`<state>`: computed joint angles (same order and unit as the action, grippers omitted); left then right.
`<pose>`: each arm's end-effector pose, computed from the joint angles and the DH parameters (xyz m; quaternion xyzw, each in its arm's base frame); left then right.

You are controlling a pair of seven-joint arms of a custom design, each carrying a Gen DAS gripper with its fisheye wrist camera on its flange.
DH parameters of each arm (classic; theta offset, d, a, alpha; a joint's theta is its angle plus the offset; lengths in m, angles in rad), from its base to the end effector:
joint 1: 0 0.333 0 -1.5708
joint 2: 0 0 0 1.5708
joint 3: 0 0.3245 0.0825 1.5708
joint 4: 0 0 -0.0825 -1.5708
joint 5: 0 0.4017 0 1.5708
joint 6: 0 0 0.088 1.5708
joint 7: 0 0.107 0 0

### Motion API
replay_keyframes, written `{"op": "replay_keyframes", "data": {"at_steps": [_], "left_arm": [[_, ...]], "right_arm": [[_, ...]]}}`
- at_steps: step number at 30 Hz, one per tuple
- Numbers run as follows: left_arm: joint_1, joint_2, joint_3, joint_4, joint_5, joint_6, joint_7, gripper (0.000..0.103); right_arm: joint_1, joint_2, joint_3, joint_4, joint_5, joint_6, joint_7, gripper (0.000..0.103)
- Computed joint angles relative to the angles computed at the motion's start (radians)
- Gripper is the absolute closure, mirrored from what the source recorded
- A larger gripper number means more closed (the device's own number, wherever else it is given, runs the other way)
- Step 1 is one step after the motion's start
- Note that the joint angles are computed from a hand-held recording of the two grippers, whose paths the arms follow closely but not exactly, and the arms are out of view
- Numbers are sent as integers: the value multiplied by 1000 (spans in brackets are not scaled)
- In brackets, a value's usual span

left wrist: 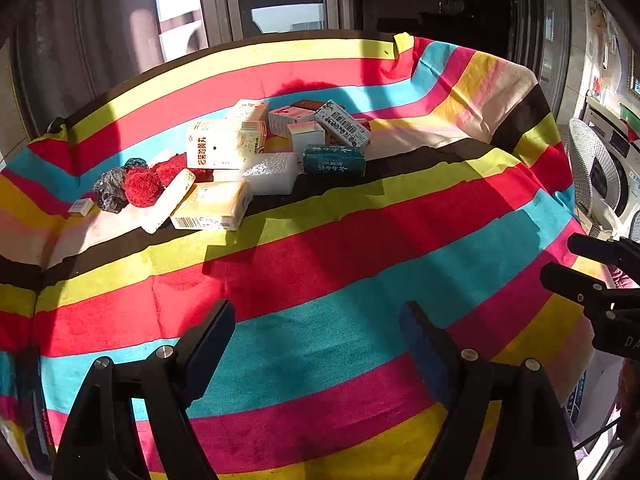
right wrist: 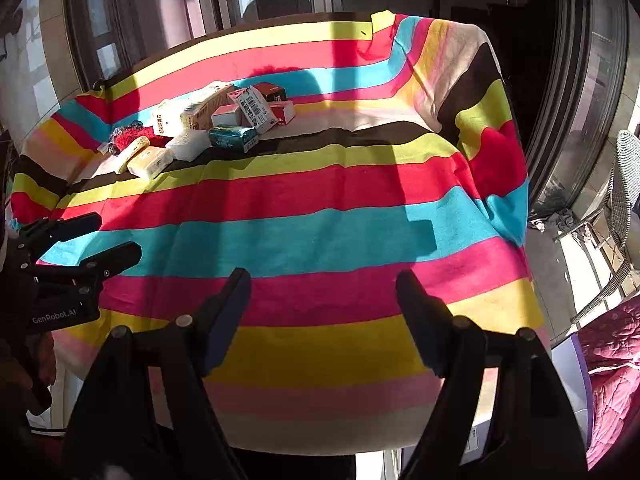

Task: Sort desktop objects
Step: 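Move both open tools back over the striped table, then grasp the round green sponge with the left tool while the right tool grasps the orange tissue pack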

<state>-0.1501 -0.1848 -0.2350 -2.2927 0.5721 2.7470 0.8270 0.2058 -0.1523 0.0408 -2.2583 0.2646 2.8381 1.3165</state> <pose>0.4914 -0.2276 0.4899 -0.6218 0.6965 -0.2421 0.2638 0.5423 0.1233 0.5100 -0.7442 0.5602 -0.1965 0.3061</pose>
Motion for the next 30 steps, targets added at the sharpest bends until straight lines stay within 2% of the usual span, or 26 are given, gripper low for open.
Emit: {"op": "replay_keyframes", "data": {"at_steps": [2,5,6,8,10,15,20,23,27,30], "left_arm": [[19,6,48,-9,-41,28,55,18],[55,34,96,10,-148,29,67,19],[79,46,97,23,-143,27,32,19],[138,74,65,65,29,11,-122,19],[147,112,60,113,138,-2,-151,19],[112,225,83,244,250,-107,-106,18],[105,274,134,294,330,-104,-184,21],[126,283,144,285,239,-39,-131,42],[147,296,144,272,84,28,-25,44],[145,294,156,267,83,54,-31,44]], "right_arm": [[15,65,14,72,-21,-31,-17,26],[45,135,28,152,-2,-64,-61,26],[52,158,31,177,10,-74,-75,26],[67,200,38,226,12,-90,-85,26],[80,238,43,270,1,-100,-84,26],[107,328,48,380,-27,-133,-86,26],[103,413,76,493,32,-168,-158,26],[88,474,119,577,117,-183,-303,26],[122,580,117,730,93,-199,-374,26],[161,685,92,892,26,-281,-367,26]]}}
